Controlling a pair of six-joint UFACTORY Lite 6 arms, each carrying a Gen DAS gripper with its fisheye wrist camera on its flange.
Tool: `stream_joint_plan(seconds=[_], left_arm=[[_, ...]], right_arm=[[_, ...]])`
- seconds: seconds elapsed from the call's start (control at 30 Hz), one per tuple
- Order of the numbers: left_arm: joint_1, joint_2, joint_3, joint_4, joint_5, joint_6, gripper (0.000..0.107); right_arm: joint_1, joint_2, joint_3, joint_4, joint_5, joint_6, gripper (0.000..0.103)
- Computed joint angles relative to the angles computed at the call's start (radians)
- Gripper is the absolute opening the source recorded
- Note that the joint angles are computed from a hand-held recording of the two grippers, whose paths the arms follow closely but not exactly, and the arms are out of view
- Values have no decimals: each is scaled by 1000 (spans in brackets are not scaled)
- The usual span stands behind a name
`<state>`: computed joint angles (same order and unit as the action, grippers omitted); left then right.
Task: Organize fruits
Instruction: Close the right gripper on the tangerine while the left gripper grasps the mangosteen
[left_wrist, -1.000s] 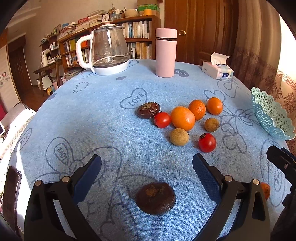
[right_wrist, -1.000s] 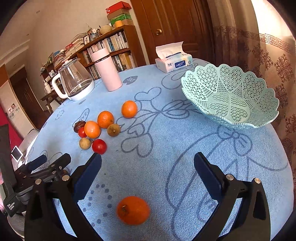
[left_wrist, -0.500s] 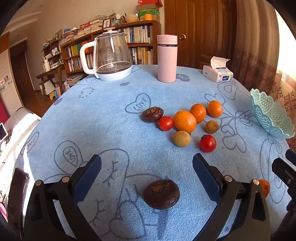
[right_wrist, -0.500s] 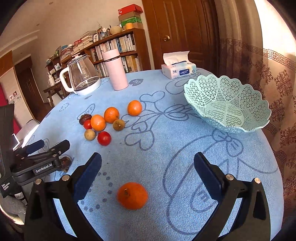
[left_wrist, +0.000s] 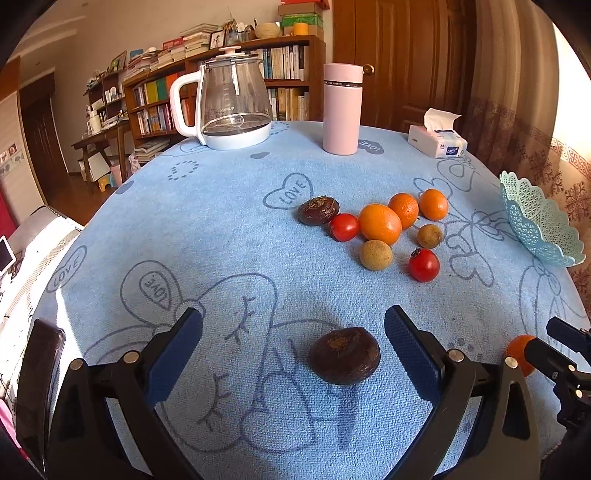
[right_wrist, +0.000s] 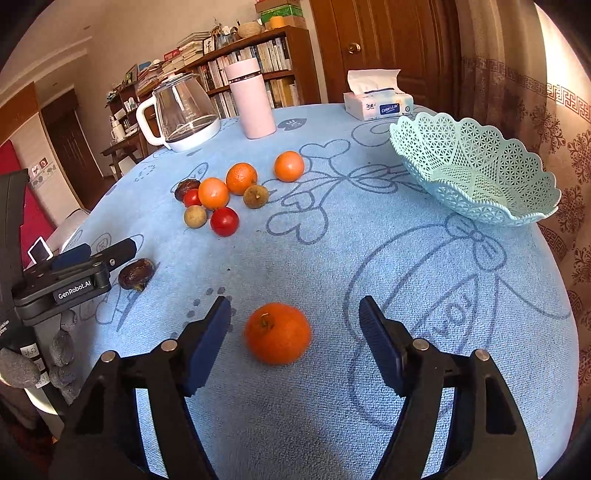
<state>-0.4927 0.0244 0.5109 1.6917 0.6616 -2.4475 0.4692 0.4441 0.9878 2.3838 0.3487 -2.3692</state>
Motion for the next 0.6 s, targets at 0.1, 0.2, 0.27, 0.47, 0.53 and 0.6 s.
stream_joint_plan(seconds=[0.1, 0.2, 0.27, 0.47, 0.53, 0.6], left_arm=[[-9, -11, -14, -4, 0, 0, 98], [-23, -12, -19, -6, -3, 2, 98], [-31, -4, -18, 0, -7, 0, 98], [11, 14, -14, 53, -69, -29, 98], [29, 15, -15, 72, -95, -40, 98], [42, 20, -12, 80, -113, -41, 97]], right_arm=[[4, 15, 21, -54, -13, 43, 62], [17, 24, 31, -56, -35, 41, 61], [18, 36, 44, -84, -43, 69, 58], [13, 53, 64, -168, -53, 151, 56], [14, 57, 66, -171, -55, 153, 56], [12, 61, 70, -190, -57, 172, 56]])
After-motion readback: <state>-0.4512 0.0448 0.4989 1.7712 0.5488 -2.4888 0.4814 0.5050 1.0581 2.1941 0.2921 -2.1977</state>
